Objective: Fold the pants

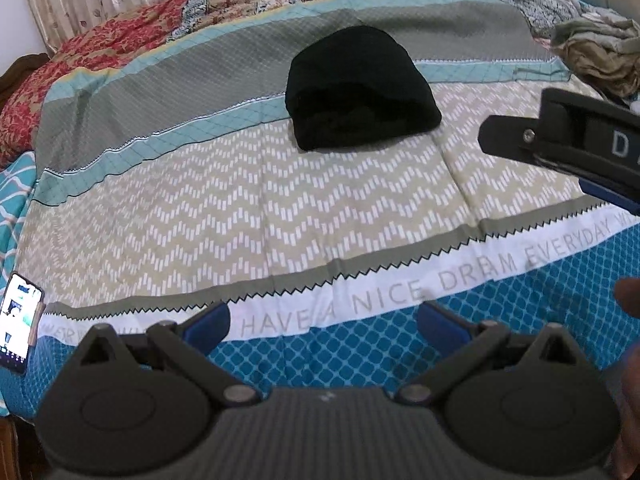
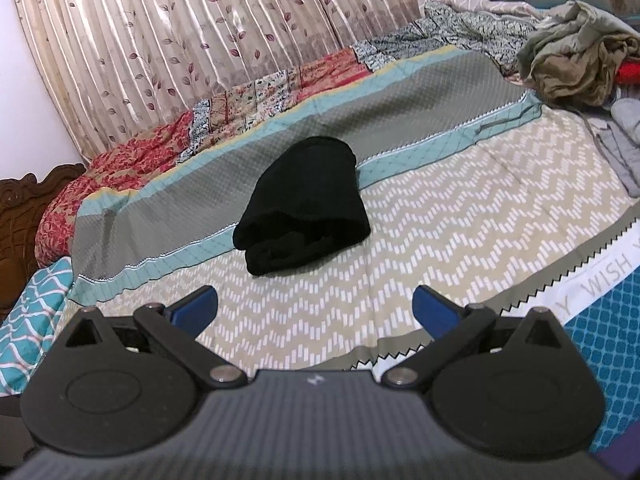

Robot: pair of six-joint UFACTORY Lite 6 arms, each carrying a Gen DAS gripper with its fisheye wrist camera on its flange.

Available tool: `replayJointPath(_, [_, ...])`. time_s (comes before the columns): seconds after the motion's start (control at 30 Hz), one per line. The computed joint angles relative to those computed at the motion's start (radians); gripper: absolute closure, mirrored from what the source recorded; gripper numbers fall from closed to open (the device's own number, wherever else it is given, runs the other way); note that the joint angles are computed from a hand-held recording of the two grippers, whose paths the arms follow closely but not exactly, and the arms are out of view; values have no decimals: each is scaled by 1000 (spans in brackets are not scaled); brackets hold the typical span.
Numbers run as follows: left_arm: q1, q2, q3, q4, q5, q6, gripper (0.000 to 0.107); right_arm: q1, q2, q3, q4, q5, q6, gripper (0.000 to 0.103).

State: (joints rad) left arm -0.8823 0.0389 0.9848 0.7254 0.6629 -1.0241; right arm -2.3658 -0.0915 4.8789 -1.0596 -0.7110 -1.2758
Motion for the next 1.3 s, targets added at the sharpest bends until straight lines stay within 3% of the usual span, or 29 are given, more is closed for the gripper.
replayJointPath(0.63, [37,106,34,-20,-45,50,4,-117,-87,-9,79,134,-26,0])
replayJointPath(1.3, [54,76,9,11,-47,-10,4,-118,-100,-24,107,148,-71,0])
